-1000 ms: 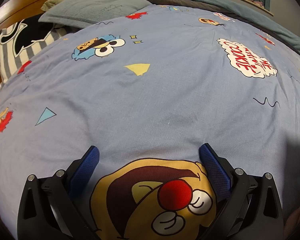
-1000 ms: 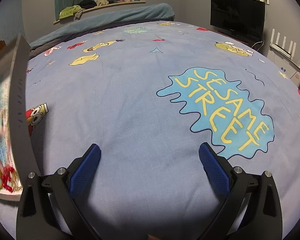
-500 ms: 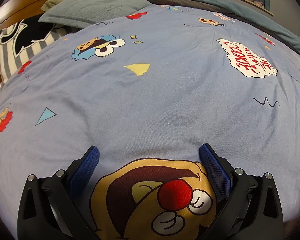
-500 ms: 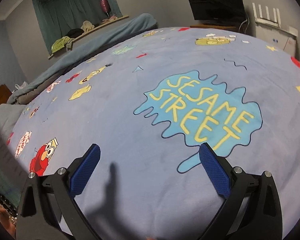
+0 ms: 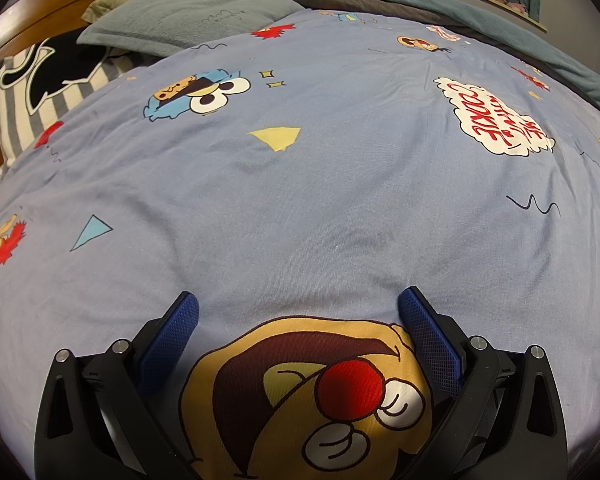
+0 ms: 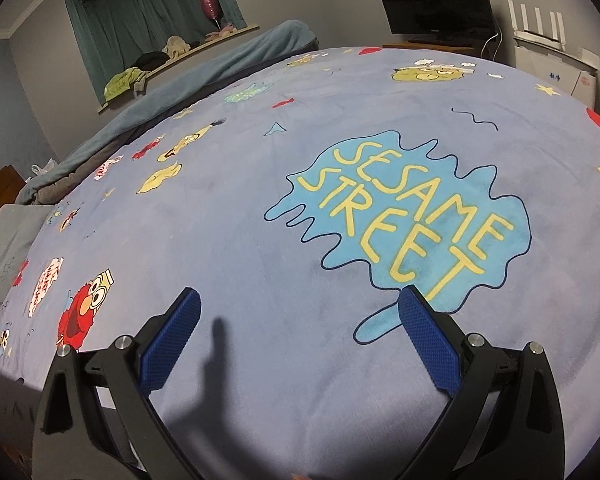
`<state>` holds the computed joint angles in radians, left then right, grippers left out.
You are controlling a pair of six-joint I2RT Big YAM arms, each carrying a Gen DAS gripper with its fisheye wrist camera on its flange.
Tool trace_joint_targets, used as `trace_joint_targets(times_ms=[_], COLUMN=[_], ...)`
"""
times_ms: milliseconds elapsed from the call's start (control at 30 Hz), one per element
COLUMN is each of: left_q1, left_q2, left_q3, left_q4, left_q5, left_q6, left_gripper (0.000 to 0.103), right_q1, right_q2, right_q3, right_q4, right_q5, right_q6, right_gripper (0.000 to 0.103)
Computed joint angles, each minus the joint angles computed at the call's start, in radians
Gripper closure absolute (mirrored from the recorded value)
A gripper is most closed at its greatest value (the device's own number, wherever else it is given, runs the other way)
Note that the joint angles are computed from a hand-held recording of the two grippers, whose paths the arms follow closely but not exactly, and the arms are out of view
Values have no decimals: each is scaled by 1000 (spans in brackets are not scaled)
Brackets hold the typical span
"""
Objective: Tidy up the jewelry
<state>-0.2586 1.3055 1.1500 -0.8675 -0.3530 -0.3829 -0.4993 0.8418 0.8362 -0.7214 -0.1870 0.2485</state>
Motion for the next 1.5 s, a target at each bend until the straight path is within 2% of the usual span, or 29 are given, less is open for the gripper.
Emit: trace_joint_targets(times_ms=[567,1167,1500], left_q1=[2,-3,-1], left_q2=[0,2,0], left_q3=[-2,-1,-3], left_q4=[4,2,3], left_q5=[1,-8,-6], left_q6=[2,2,3], left_gripper=[4,4,4], right_q1=[9,32,69], right_q2=[8,9,26], right_q3=[-3,-10,3], right_q4=[9,13,-11], right_q5=[8,53,126], right_q6=[1,-7,-22], right_gripper=[4,4,4])
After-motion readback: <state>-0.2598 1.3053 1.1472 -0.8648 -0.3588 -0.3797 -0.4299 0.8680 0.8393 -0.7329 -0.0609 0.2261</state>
